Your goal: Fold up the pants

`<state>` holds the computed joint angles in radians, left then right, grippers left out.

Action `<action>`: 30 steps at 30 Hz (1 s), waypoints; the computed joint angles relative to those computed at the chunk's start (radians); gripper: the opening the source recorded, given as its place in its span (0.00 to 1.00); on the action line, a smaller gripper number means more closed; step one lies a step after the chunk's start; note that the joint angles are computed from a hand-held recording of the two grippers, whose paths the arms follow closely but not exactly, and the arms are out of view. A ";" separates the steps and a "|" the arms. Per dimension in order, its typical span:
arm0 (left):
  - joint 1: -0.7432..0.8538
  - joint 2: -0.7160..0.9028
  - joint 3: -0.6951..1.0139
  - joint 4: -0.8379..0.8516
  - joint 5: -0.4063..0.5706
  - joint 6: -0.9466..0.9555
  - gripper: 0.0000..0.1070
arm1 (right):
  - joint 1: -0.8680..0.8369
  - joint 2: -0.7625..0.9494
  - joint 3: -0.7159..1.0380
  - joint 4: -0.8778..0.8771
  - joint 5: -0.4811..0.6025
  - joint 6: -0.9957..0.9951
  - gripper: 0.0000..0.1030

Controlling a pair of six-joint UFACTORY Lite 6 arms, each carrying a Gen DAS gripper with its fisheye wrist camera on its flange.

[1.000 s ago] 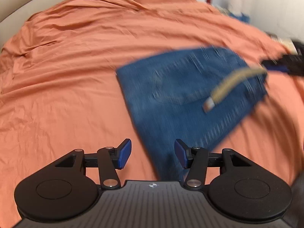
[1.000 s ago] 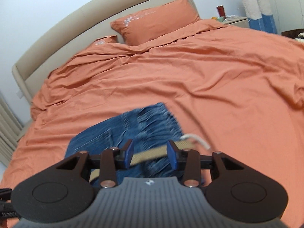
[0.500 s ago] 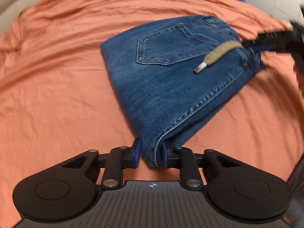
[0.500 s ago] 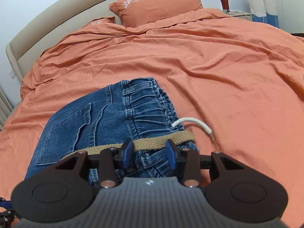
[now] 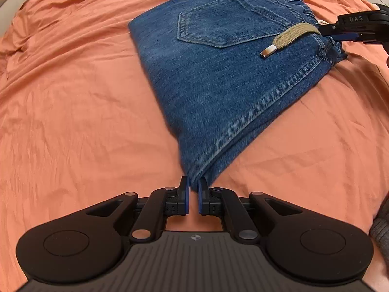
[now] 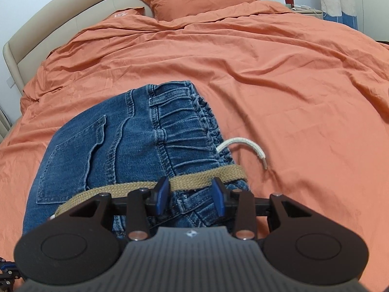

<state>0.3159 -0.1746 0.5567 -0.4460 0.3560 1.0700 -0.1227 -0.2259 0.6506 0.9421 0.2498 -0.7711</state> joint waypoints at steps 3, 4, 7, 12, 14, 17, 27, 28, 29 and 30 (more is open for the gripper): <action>0.035 -0.065 -0.034 0.054 -0.015 -0.044 0.04 | -0.031 -0.044 -0.005 -0.087 0.055 0.105 0.33; 0.065 -0.080 -0.030 0.009 0.001 -0.003 0.06 | -0.056 -0.071 -0.011 -0.094 0.090 0.121 0.33; 0.182 -0.082 0.028 -0.204 0.092 0.162 0.12 | -0.120 -0.160 -0.029 -0.182 0.182 0.212 0.36; 0.310 -0.022 0.123 -0.475 0.207 0.282 0.26 | -0.352 -0.269 -0.044 -0.011 0.387 0.071 0.45; 0.315 0.008 0.149 -0.559 0.219 0.306 0.35 | -0.432 -0.264 -0.036 0.069 0.465 0.017 0.53; 0.292 0.059 0.187 -0.660 0.235 0.337 0.54 | -0.457 -0.224 -0.025 0.127 0.494 -0.036 0.60; 0.252 0.484 0.486 -0.803 0.346 0.254 0.65 | -0.425 0.123 0.149 0.308 0.499 -0.273 0.60; 0.239 0.518 0.518 -0.800 0.335 0.255 0.65 | -0.413 0.165 0.176 0.304 0.491 -0.270 0.61; 0.229 0.552 0.551 -0.793 0.336 0.254 0.65 | -0.406 0.209 0.210 0.294 0.493 -0.257 0.61; 0.220 0.585 0.591 -0.772 0.344 0.235 0.65 | -0.404 0.265 0.257 0.277 0.512 -0.243 0.61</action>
<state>0.5360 0.4106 1.1474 -1.2180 0.7002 1.3047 -0.5266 0.0386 0.9078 1.2190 0.7620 -1.0143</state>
